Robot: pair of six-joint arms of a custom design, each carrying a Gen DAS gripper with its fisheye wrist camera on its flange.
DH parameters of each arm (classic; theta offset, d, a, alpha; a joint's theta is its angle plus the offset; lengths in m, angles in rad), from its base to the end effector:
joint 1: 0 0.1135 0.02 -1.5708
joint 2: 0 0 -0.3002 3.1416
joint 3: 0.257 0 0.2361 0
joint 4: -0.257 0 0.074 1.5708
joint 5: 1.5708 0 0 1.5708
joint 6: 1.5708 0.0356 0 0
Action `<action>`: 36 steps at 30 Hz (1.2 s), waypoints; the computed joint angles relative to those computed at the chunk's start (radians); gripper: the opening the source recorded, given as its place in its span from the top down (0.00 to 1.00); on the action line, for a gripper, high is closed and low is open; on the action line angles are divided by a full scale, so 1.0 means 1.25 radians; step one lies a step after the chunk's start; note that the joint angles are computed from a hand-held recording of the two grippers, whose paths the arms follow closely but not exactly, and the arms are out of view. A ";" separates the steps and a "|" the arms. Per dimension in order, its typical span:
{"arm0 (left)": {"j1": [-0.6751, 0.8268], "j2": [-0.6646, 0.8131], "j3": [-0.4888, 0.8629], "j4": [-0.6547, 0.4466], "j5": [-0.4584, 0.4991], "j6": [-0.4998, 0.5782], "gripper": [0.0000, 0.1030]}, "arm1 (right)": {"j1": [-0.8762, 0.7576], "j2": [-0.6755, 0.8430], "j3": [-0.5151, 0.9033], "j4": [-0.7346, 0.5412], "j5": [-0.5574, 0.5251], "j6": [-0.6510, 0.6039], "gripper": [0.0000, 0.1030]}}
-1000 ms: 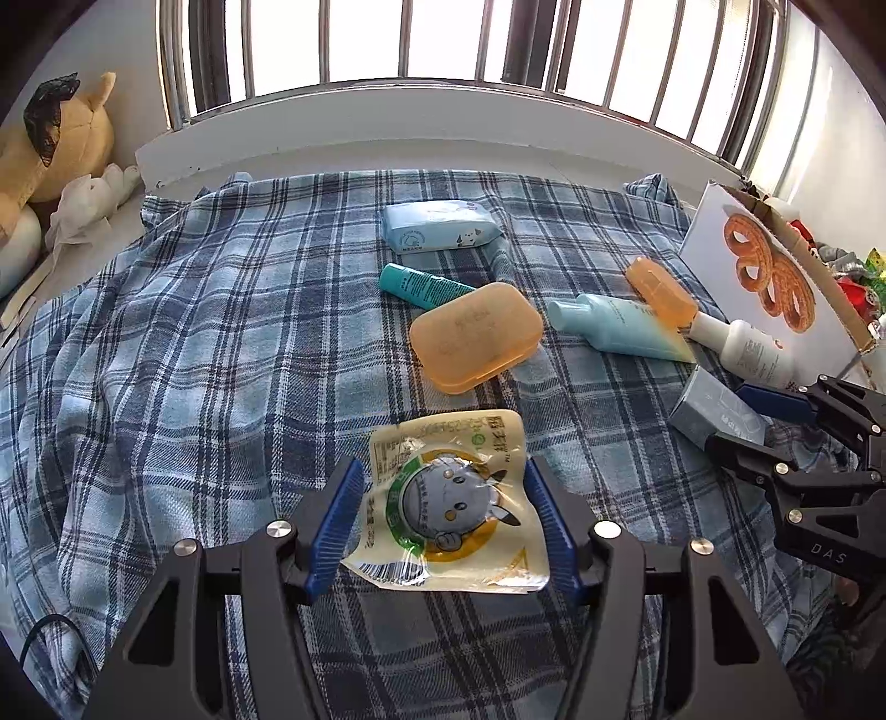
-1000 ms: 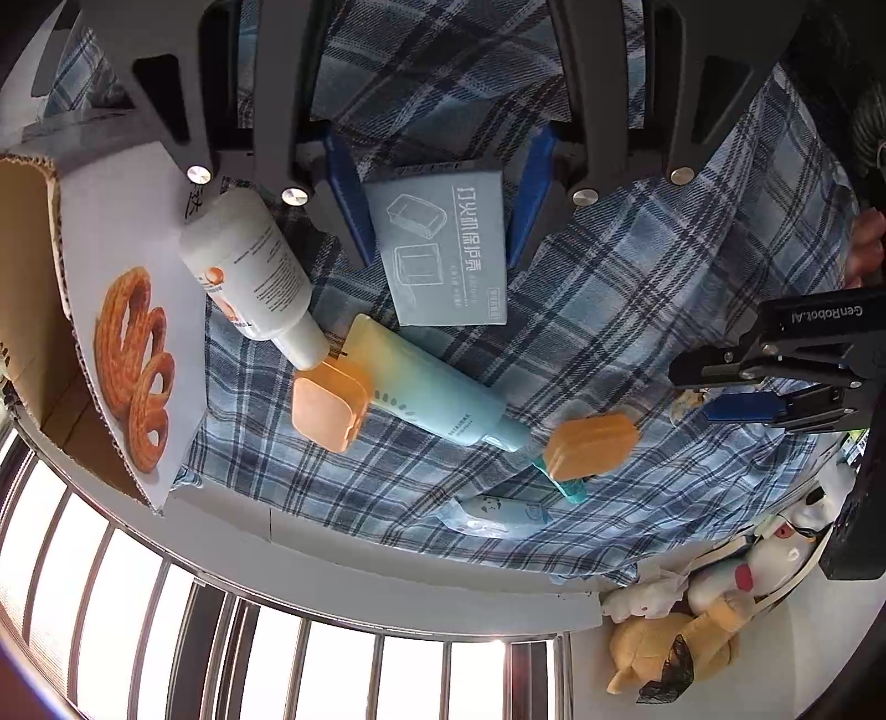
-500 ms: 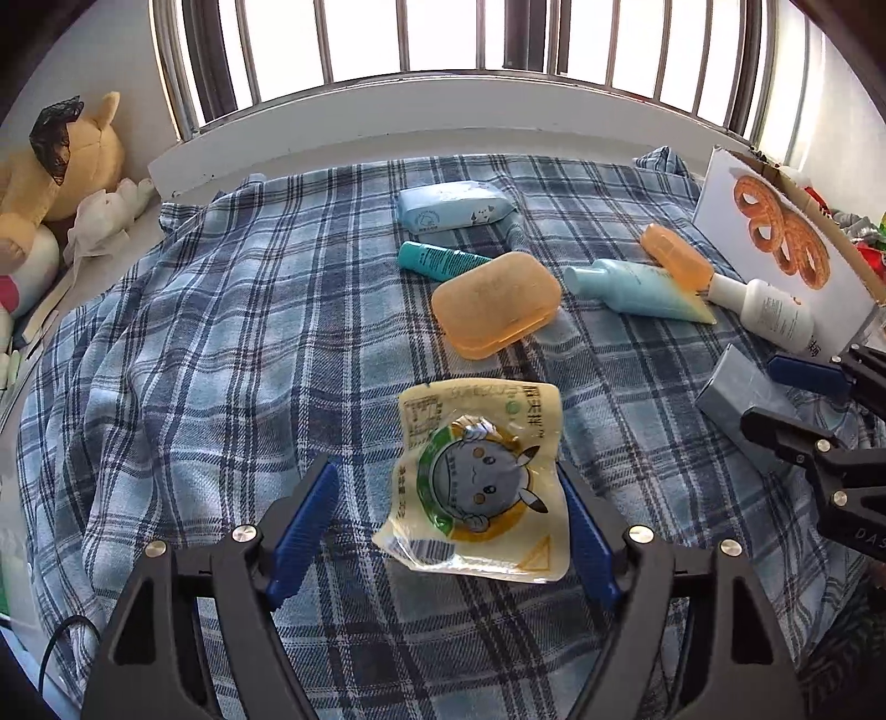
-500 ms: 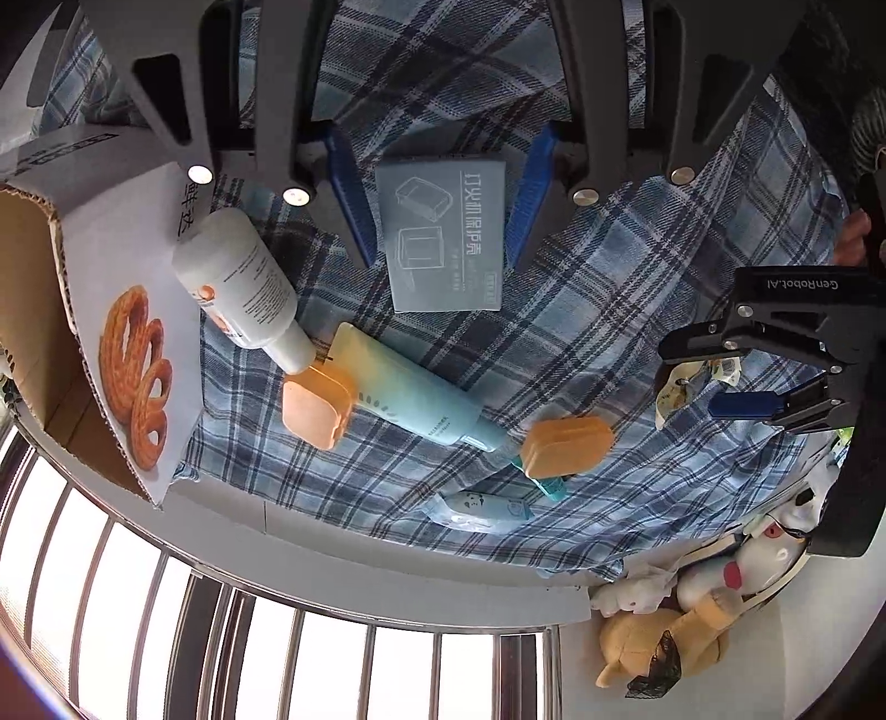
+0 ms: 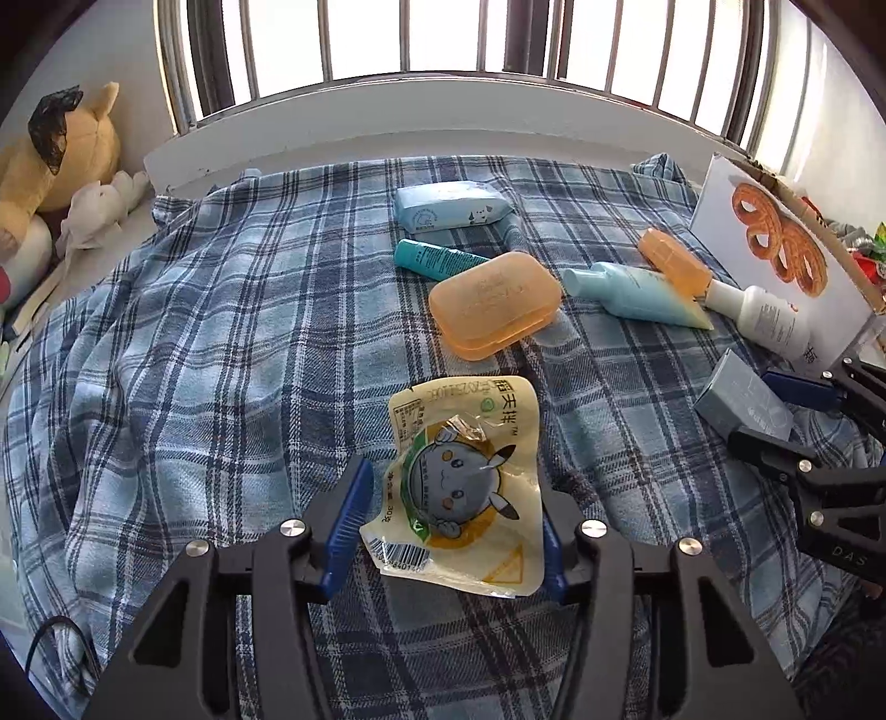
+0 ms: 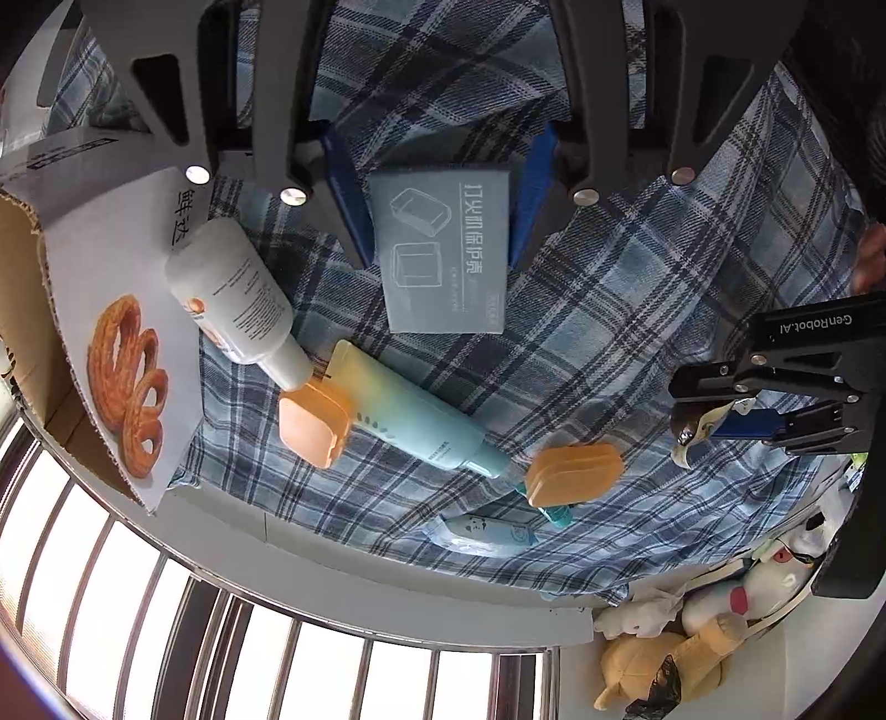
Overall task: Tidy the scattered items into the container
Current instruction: 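Grasp the grey soap box with right while left grasps the yellow cat-print pouch, then carry the grey soap box and yellow pouch into the cardboard box and release both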
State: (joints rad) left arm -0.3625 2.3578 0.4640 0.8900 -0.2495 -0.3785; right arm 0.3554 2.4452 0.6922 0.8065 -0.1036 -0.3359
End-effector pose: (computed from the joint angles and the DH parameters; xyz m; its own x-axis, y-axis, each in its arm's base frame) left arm 0.2605 -0.0894 -0.0017 -0.8140 -0.0742 -0.5760 -0.0873 0.9962 -0.0049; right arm 0.3099 0.1189 -0.0181 -0.5854 -0.5670 -0.5795 -0.6310 0.7675 -0.1135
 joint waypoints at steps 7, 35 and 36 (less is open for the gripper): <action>0.006 -0.045 -0.046 0.037 0.008 -0.010 0.65 | -0.003 -0.014 -0.038 0.056 -0.019 0.007 0.55; -0.240 -0.232 0.141 -0.217 -0.025 -0.050 0.65 | -0.146 -0.185 -0.278 0.411 0.015 0.124 0.55; -0.249 -0.236 0.161 -0.234 -0.031 -0.044 0.65 | -0.158 -0.192 -0.285 0.420 0.017 0.129 0.55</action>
